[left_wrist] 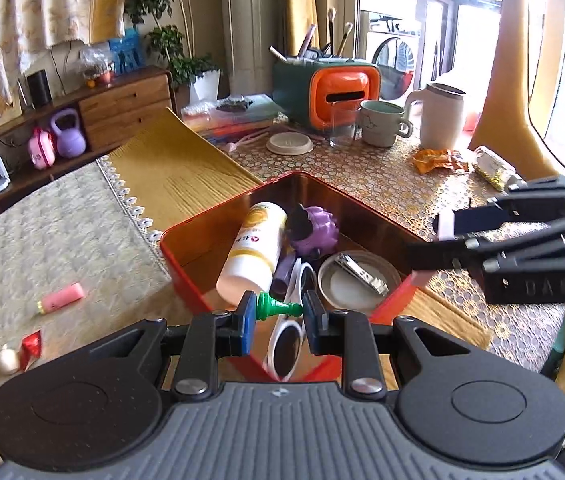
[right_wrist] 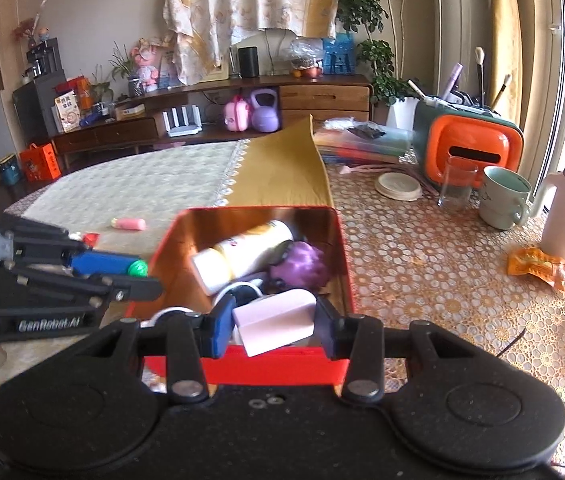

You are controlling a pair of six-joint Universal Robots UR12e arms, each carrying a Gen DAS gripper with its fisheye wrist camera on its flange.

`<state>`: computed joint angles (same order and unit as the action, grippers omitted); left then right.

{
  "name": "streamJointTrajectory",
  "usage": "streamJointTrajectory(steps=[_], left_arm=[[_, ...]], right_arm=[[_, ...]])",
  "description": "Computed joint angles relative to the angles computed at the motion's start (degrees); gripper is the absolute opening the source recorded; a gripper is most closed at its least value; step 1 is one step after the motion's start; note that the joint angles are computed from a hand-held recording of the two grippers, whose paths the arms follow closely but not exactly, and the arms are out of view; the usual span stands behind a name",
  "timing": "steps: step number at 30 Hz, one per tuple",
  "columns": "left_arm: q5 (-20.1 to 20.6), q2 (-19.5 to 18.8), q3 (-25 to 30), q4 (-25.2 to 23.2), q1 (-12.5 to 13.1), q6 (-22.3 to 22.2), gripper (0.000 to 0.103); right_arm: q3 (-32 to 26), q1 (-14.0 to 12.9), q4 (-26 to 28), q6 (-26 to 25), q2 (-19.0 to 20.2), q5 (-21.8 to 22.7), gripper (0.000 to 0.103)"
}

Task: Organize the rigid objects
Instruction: 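Carry the green pawn and pink block with both grippers over the red tin box, then lower the green pawn and pink block into the tin box and open both grippers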

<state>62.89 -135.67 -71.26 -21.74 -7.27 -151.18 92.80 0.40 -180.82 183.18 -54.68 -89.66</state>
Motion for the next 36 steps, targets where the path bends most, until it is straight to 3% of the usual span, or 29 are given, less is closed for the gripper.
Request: streamJointTrajectory(steps=[12, 18, 36], left_arm=[[4.22, -6.02, 10.65, -5.94, -2.75, -0.08, 0.024], [4.01, -8.02, 14.29, -9.0, -3.69, 0.51, 0.024], [3.35, -10.84, 19.11, -14.8, -4.15, -1.64, 0.025]], right_arm=[[-1.69, -0.59, 0.2, -1.42, 1.89, 1.19, 0.041], [-2.95, -0.49, 1.41, -2.91, 2.82, 0.63, 0.041], [-4.37, -0.43, 2.77, -0.83, 4.38, 0.85, 0.042]])
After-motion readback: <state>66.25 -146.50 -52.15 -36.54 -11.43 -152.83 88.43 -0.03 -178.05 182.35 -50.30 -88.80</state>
